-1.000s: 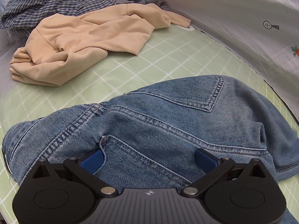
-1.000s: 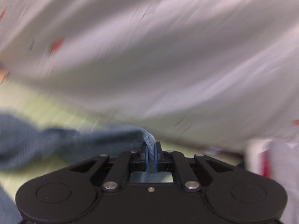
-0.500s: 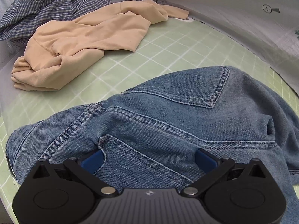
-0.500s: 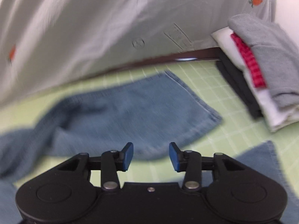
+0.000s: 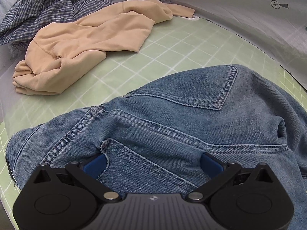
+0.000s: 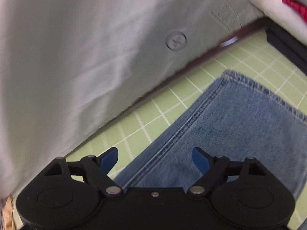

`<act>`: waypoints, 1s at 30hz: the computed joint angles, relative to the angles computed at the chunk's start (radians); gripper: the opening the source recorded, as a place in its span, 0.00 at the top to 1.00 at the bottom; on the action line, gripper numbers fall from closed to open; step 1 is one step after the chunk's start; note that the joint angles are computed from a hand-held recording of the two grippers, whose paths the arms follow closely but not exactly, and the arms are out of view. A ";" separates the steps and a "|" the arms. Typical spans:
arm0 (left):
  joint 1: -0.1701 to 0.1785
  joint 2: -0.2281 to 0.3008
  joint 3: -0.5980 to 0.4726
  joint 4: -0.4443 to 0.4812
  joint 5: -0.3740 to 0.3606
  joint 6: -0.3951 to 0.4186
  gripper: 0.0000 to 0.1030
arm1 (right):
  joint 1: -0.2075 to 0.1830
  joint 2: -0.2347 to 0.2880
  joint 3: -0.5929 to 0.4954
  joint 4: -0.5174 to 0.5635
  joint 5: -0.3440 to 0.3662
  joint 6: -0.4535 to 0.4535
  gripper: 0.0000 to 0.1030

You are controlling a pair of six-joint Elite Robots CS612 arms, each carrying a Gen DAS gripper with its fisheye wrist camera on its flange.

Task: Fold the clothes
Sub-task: 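Grasp the jeans hem with the right tool and tug it flat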

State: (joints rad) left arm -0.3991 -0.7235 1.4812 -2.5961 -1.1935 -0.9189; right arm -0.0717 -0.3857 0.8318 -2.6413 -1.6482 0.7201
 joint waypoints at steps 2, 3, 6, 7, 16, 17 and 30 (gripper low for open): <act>0.000 0.000 -0.001 0.002 0.000 -0.001 0.00 | 0.001 0.030 -0.060 0.072 -0.015 0.012 0.18; 0.000 0.001 -0.002 0.003 0.000 -0.001 0.00 | 0.003 0.037 -0.073 0.086 -0.021 0.004 0.17; 0.001 -0.001 0.004 -0.003 0.001 0.007 0.00 | 0.006 0.039 -0.074 0.094 -0.017 -0.080 0.22; -0.001 0.000 0.003 -0.002 0.007 0.005 0.00 | 0.005 0.033 -0.059 0.079 -0.016 -0.113 0.26; -0.012 0.003 0.026 -0.060 0.050 0.014 0.00 | -0.060 -0.065 0.213 -0.463 0.233 0.054 0.97; -0.012 0.003 0.026 -0.062 0.050 0.016 0.00 | -0.065 -0.087 0.257 -0.565 0.229 0.063 0.97; -0.006 -0.003 0.028 -0.067 0.026 0.031 0.00 | -0.017 -0.387 0.828 -0.484 -0.129 -0.031 0.95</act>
